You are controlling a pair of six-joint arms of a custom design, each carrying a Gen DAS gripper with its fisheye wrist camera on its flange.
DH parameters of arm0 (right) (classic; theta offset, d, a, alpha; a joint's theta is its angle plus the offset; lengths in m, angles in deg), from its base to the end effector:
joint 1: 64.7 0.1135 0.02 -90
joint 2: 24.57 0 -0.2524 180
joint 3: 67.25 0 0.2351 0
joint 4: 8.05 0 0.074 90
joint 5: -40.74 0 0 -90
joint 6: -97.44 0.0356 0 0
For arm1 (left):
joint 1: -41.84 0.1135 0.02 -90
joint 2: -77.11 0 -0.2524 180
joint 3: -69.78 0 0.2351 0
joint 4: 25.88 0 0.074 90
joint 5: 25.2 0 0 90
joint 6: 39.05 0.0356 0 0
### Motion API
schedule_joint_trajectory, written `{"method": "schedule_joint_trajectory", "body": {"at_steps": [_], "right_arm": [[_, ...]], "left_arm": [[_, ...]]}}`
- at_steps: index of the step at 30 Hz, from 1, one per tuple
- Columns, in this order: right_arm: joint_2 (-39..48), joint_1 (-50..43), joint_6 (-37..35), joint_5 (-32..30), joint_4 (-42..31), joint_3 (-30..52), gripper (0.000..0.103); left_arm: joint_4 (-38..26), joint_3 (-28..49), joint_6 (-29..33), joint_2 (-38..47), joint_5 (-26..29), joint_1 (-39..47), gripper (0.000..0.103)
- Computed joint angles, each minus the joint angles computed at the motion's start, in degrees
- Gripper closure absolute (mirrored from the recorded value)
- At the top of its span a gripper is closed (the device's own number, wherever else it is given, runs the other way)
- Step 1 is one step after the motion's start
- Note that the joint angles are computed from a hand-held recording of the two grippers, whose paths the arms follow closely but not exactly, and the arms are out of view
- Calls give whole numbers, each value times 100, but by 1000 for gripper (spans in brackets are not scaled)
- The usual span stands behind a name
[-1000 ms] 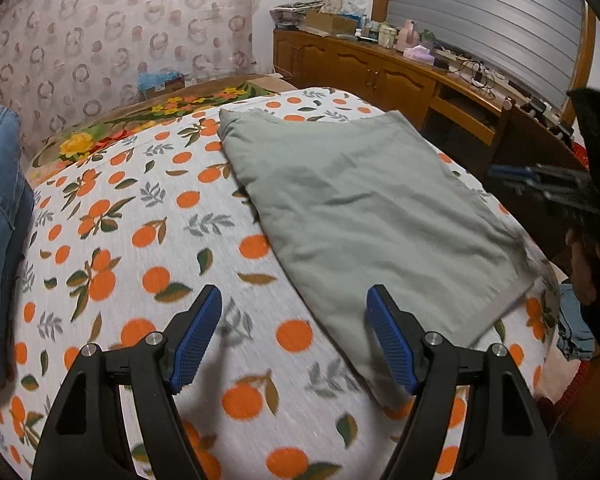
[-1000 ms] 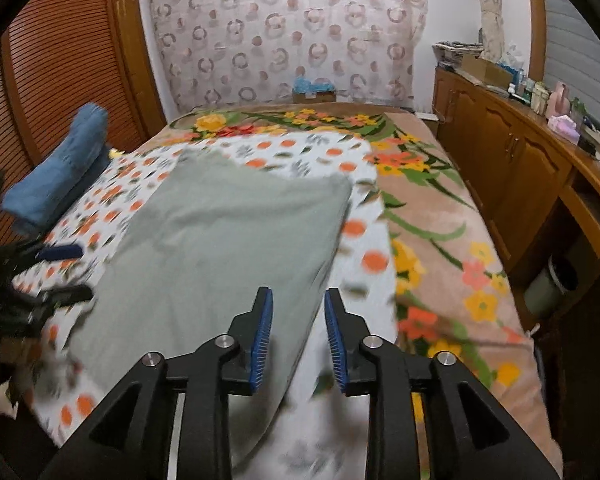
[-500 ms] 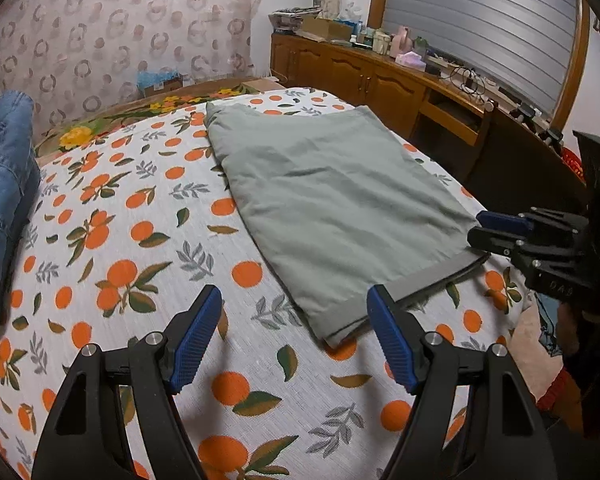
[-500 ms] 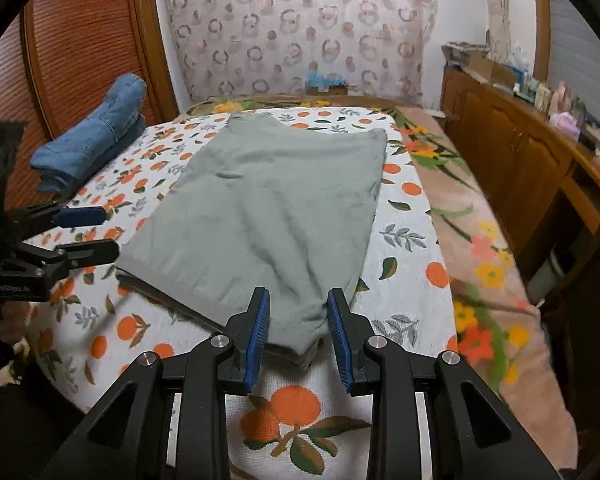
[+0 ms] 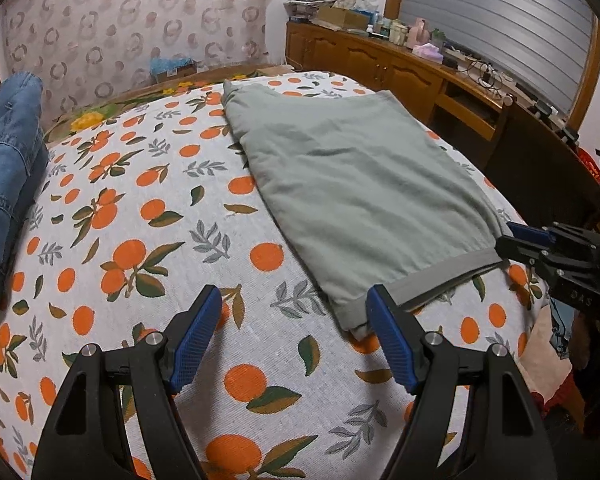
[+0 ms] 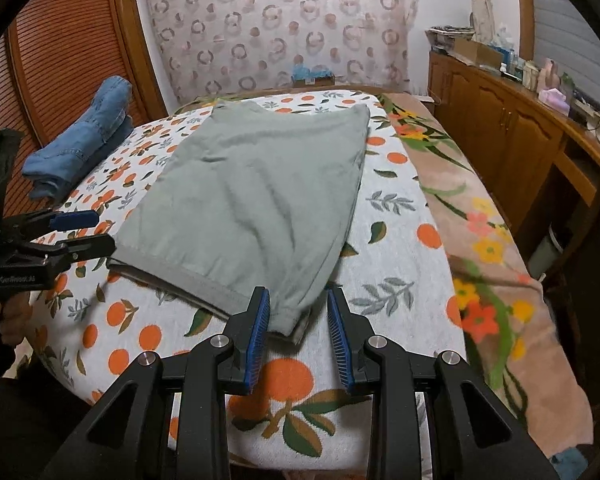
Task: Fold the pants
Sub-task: 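Close the left and right grippers on the garment's cuffed hem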
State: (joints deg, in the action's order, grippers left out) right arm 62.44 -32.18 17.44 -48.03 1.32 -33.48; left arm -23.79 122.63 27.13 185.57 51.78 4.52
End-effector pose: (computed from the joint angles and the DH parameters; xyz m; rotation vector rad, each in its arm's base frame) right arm 0.1914 0.1211 0.1013 -0.4506 2.3186 0.3411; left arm 0.2413 -0.1739 0.0715 0.1986 2.4709 -0.1718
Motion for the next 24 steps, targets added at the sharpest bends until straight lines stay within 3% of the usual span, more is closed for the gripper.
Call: {"method": "schedule_joint_trajectory", "body": {"at_steps": [9,18,22,24], "right_arm": [[65,-58,147,-248,69,1,72],[298,24,26,-273,426,-28,73],[381,60,73,-300,557,-36,76],[456,47,63,-395,685,-50,83]], "left_arm": [[173,43,-124,194,102,-69,27],[527,-82,-253,162,572,28,59],[443,23,-292,226,454,-102,60],[483,37,-318,260,433,-162,60]]}}
